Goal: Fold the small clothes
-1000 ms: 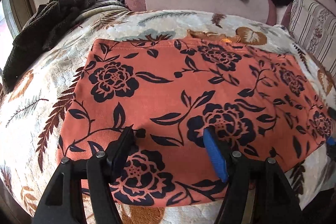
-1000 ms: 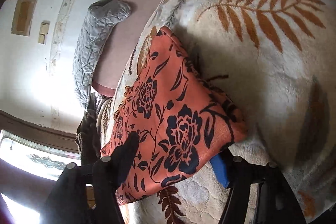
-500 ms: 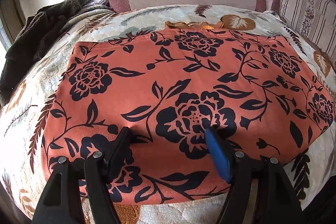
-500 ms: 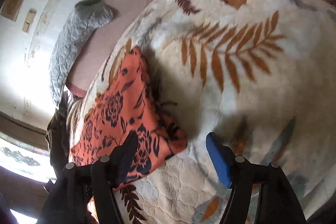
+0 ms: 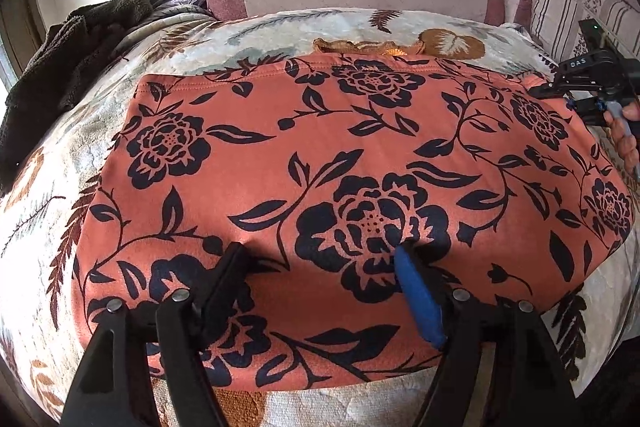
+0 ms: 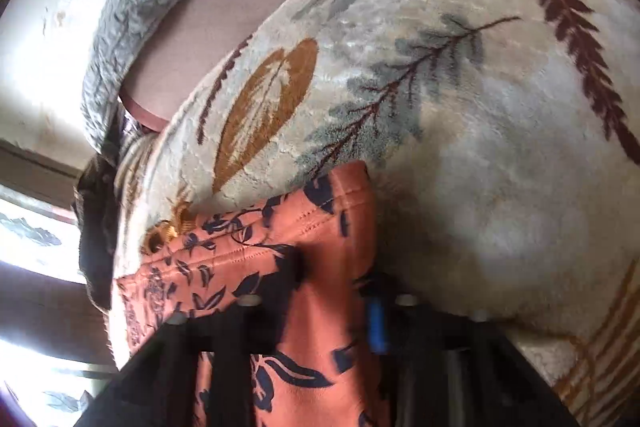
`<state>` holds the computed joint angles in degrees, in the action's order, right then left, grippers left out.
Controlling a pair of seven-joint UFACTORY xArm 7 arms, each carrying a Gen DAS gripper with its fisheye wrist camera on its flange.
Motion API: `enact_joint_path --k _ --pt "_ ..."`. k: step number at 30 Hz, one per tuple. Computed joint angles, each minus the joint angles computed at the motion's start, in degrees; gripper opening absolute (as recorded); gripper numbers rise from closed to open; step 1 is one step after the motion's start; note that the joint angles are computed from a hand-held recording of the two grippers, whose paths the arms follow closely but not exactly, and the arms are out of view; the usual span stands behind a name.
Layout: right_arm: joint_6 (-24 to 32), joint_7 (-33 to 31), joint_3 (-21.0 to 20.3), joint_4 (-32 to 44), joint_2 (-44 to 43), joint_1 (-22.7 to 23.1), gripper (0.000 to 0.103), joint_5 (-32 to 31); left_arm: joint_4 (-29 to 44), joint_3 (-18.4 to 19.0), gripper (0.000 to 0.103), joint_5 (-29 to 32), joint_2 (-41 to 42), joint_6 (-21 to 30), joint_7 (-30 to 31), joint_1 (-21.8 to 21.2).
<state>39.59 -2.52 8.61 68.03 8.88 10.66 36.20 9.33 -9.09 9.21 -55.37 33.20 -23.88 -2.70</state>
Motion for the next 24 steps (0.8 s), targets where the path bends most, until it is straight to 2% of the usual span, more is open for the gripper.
enact_joint_path --k 3,4,6,7,9,11,12,15,17,18,19,20,21,23,24 --pt "-6.77 6.76 -0.81 -1.82 -1.39 1.81 0.022 -6.66 -0.38 0.11 0.078 0.22 -0.08 -0.74 0.30 0.00" --pt "-8.95 9.24 -1.03 -3.02 -2.14 2.13 0.026 -8.21 -0.28 -0.01 0.078 0.24 0.04 -0.70 0.25 0.05" --pt "-8.28 12.48 -1.44 -4.32 -3.48 1.58 0.060 -8.68 0.14 0.00 0.079 0.04 0.50 -0.43 0.06 0.01" --pt "-9.38 13.79 -1.62 -6.39 -5.57 1.48 0.071 -9.29 0.40 0.28 0.079 -0.11 0.72 -0.16 0.22 -0.08" --pt "-12.76 15.06 -1.67 -12.31 -12.12 1.83 0.071 -10.62 1.15 1.32 0.079 -0.70 0.83 0.89 1.03 -0.51" --pt "-15.26 13.12 -2.33 -19.30 -20.99 3.50 0.071 -6.57 2.04 2.47 0.079 -1.83 0.57 2.54 1.61 -0.85" --pt "-16.13 10.30 -3.62 -22.58 -25.43 6.05 0.071 -1.95 2.27 2.71 0.079 -2.41 -0.06 3.36 1.43 -0.79" --pt "-12.60 1.69 -9.07 -29.39 -36.33 16.44 0.073 12.18 2.42 2.56 0.079 -3.36 -3.85 6.31 0.55 -0.37" --pt "-10.95 -2.25 -10.12 -32.30 -38.73 21.41 0.077 18.77 2.36 2.27 0.079 -3.30 -7.24 8.92 0.43 -0.22" --pt "-10.76 -2.37 -9.90 -33.51 -38.61 22.34 0.077 19.90 2.28 2.22 0.079 -3.15 -8.92 10.27 0.55 -0.10" --pt "-10.79 -0.20 -8.24 -34.53 -37.84 21.13 0.077 18.63 2.19 2.22 0.079 -2.91 -10.72 11.82 0.75 0.11" --pt "-10.68 4.38 -5.01 -35.42 -36.73 17.53 0.076 15.06 2.03 2.38 0.079 -2.71 -12.65 13.47 0.99 0.39" --pt "-12.31 8.17 -3.72 -36.93 -36.41 16.25 0.072 13.45 1.83 2.87 0.079 -2.48 -14.66 15.17 1.44 0.82" --pt "-15.87 11.16 -4.35 -39.15 -39.13 18.15 0.068 14.14 1.12 4.13 0.079 -1.78 -18.91 18.09 2.64 2.27" --pt "-16.45 13.25 -2.75 -39.43 -40.59 17.36 0.069 11.65 0.70 4.66 0.079 -1.30 -20.69 19.16 3.19 3.36"
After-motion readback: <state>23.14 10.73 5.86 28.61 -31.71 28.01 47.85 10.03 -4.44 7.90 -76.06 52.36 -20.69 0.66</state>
